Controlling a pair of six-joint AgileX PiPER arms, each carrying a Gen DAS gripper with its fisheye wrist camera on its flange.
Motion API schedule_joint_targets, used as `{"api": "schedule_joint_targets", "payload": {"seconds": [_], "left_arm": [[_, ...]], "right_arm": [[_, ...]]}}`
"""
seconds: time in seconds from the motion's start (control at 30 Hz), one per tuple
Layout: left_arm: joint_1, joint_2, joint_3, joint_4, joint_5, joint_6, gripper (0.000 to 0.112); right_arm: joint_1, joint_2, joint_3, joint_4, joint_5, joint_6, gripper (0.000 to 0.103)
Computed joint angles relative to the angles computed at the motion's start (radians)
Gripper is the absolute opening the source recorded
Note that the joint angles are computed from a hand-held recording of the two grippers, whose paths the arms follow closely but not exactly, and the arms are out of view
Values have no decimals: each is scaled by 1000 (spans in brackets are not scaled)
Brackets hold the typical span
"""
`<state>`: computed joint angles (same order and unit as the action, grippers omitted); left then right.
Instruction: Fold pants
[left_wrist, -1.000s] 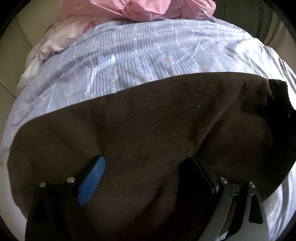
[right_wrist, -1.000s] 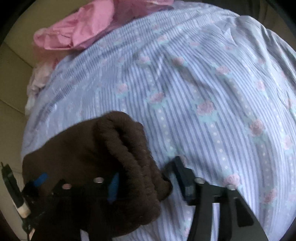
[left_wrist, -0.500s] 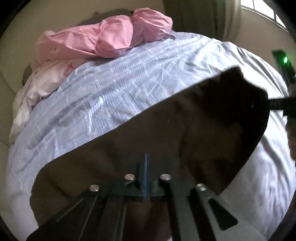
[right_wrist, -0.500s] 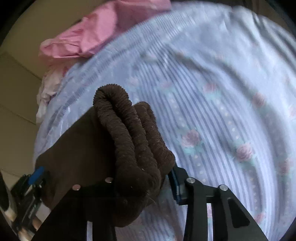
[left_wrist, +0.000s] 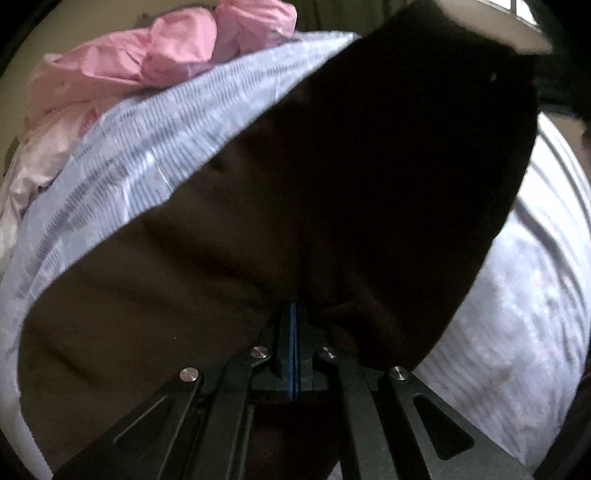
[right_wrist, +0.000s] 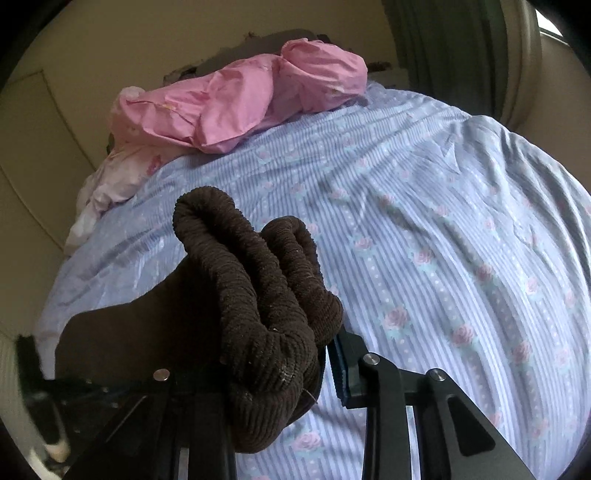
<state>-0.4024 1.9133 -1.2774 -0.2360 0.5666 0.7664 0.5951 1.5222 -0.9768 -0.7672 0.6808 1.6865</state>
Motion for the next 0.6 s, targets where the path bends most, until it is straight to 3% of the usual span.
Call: {"api": "schedule_joint_targets", "payload": {"seconds": [0.1, 0.17, 0.37, 0.47, 0.6], "left_arm": [[-28, -3, 51, 68, -91, -66, 2], [-36, -13, 65, 96, -109, -84, 2], [107, -202, 120, -236, -41, 104, 2], [196, -259, 113, -254, 44, 106, 2], [286, -308, 108, -160, 66, 41, 2]], "right_arm": [[-3, -13, 13, 9, -7, -11, 30], [2, -14, 14, 9, -6, -4, 30], [38, -45, -14, 20, 47, 2, 29], [112, -9, -126, -6, 173, -16, 29], [236, 125, -382, -40, 381, -108, 29]]}}
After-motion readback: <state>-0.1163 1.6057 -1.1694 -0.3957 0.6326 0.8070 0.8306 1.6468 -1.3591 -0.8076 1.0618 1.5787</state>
